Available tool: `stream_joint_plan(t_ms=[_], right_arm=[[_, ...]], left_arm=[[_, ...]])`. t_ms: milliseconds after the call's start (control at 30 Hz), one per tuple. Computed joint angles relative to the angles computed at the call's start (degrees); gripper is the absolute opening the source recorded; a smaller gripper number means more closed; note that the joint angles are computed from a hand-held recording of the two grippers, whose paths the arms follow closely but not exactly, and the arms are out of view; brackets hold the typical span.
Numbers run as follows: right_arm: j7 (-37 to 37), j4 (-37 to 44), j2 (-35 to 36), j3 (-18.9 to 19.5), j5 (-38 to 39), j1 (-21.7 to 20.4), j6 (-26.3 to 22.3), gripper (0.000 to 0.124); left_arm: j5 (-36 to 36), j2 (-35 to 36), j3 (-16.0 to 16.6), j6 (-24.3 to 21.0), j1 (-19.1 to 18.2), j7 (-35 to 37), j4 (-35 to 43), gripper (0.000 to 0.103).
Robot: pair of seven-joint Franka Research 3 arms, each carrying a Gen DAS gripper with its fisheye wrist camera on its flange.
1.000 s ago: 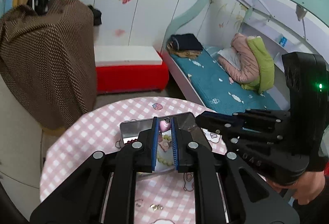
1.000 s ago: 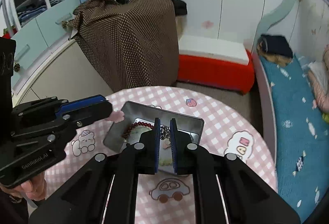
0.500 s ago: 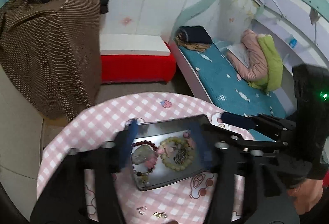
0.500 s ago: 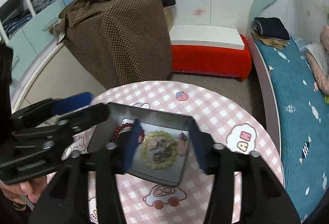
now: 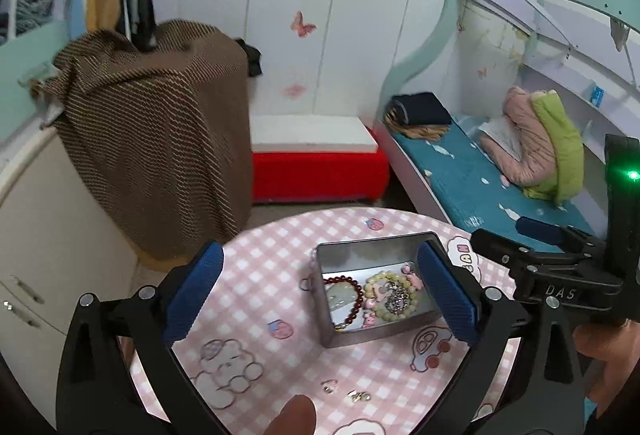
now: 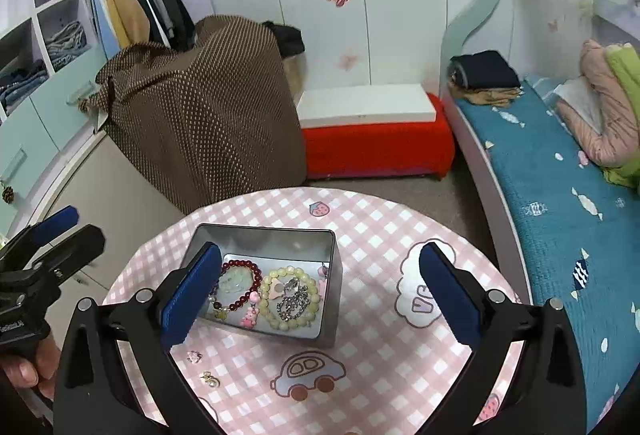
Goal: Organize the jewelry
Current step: 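Withdraw both tools and move them toward the last small charms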
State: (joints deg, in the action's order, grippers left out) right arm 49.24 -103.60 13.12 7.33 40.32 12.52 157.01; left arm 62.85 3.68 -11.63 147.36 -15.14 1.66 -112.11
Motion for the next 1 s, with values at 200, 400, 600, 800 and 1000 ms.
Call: stream_joint_plan(t_ms=[200,400,600,800,1000], right_arm=[[-5.2,-7.3,-6.0,0.8,6.1,0.3,5.2,0.095],[-12.3,-13.4,-11.3,-0.1,13.0,2.5,7.7,0.095],[-16.3,-18.9,-15.0,-1.4,15.6,5.5,11.0,0.095],[-15.2,-22.5,-14.2,-1.9,10.1,7.2,9.2,0.095],[-11.1,-22.2,-10.3,-0.9,3.0,7.6,7.4,0.095]], left_arm=[[5.1,-5.9,-2.2,-5.7,-0.9,-6.8,-5.0,0.098],[6.5,-10.4,-4.8,-9.5,-0.6,-11.8,-9.7,0.098],[6.0,-13.2,-7.8,-15.6,-1.5,-14.6,-13.3,0.098],[2.6,-13.0,-7.9,-15.7,-2.5,-15.5,-16.8,0.098],[-0.1,-11.3,-7.1,-13.1,-2.5,-15.8,-18.8,0.098]])
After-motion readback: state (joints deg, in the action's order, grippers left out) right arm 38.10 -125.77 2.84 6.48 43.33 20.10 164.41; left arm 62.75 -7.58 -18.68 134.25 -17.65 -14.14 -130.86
